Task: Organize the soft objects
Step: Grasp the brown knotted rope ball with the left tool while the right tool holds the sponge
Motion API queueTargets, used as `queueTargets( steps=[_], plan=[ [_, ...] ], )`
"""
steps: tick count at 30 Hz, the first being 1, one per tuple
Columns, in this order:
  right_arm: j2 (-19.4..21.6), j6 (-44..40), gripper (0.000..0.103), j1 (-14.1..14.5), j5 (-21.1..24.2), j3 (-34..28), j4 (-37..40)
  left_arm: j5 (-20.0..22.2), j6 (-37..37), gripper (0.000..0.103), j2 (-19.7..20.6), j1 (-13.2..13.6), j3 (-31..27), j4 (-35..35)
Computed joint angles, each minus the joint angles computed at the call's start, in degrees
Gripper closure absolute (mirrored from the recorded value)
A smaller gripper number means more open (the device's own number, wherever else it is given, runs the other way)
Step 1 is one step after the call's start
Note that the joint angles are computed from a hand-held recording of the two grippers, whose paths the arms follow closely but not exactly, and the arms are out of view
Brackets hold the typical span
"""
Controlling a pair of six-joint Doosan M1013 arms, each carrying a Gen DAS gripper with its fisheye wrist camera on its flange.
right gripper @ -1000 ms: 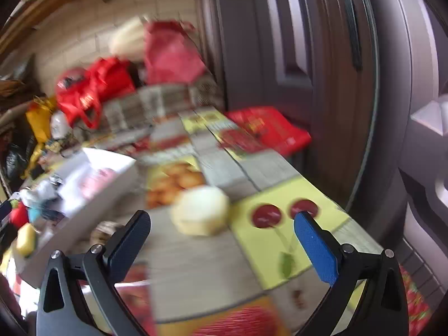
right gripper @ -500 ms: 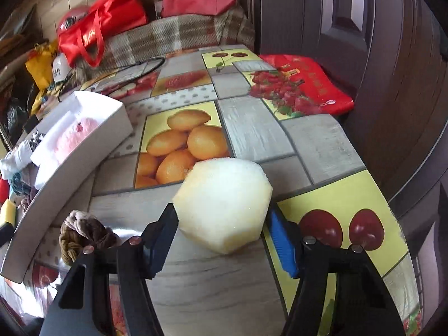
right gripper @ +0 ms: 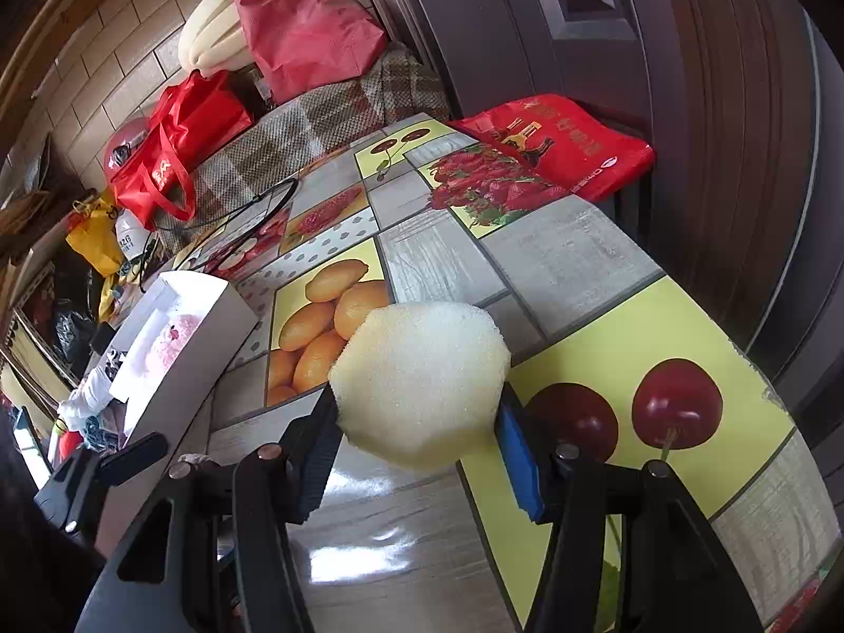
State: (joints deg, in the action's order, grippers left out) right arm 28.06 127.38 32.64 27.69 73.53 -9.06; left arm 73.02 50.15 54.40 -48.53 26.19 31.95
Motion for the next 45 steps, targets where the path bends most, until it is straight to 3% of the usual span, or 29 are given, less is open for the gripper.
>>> queueTargets(
  steps=[3,6,8,16,21,23,26,30,33,34,35,37,43,45],
  plan=[
    [0.0,0.3,0.046,0.0,0.0,0.0,-0.2,-1.4,0.4,0.008,-0.3,0.5,0.5,-2.1],
    [0.0,-0.1,0.046,-0.1,-0.2,0.0,0.6,-4.7,0.1,0.029,-1.9,0.8,3.3,-4.8],
    [0.0,-0.1,0.046,-0.1,-0.4,0.0,0.8,-7.4,0.5,0.055,-3.1,0.8,5.6,-5.9],
    [-0.1,-0.1,0.046,-0.3,-0.9,0.3,1.0,-8.6,2.0,0.066,-3.9,-0.4,7.3,-3.4],
    [-1.4,6.4,0.047,0.2,-4.9,2.5,-6.7,-16.6,-4.0,0.076,-7.9,-2.0,15.0,5.9],
    [-2.5,17.4,0.047,1.3,-7.7,4.3,-20.0,-19.7,-8.1,0.076,-9.6,-2.6,18.5,11.1],
    [-3.3,28.9,0.047,2.8,-8.6,5.7,-35.1,-19.4,-9.7,0.076,-9.8,-2.8,18.8,12.7],
    [-3.1,29.5,0.047,3.0,-8.4,5.5,-36.2,-20.5,-10.8,0.073,-10.5,-1.5,19.4,7.6],
    [-3.0,25.9,0.047,2.4,-9.0,5.1,-30.6,-25.1,-12.4,0.04,-12.6,-0.6,22.8,4.5],
    [-2.9,24.6,0.047,2.2,-9.1,5.0,-28.8,-25.7,-12.1,0.024,-12.8,-0.6,23.2,4.1],
    [-2.8,24.0,0.047,2.1,-9.0,4.8,-27.8,-25.5,-10.9,0.018,-12.7,-0.6,23.0,3.2],
    [-2.9,23.6,0.047,2.0,-9.3,5.0,-27.7,-23.3,-7.2,0.018,-11.6,-0.6,20.9,0.5],
    [-2.9,24.2,0.047,1.9,-9.8,5.4,-28.9,-11.0,0.5,0.018,-6.0,0.0,10.7,-6.4],
    [-3.0,24.3,0.047,1.9,-9.9,5.5,-28.7,-9.0,2.0,0.018,-5.0,0.2,9.0,-8.1]
  ],
)
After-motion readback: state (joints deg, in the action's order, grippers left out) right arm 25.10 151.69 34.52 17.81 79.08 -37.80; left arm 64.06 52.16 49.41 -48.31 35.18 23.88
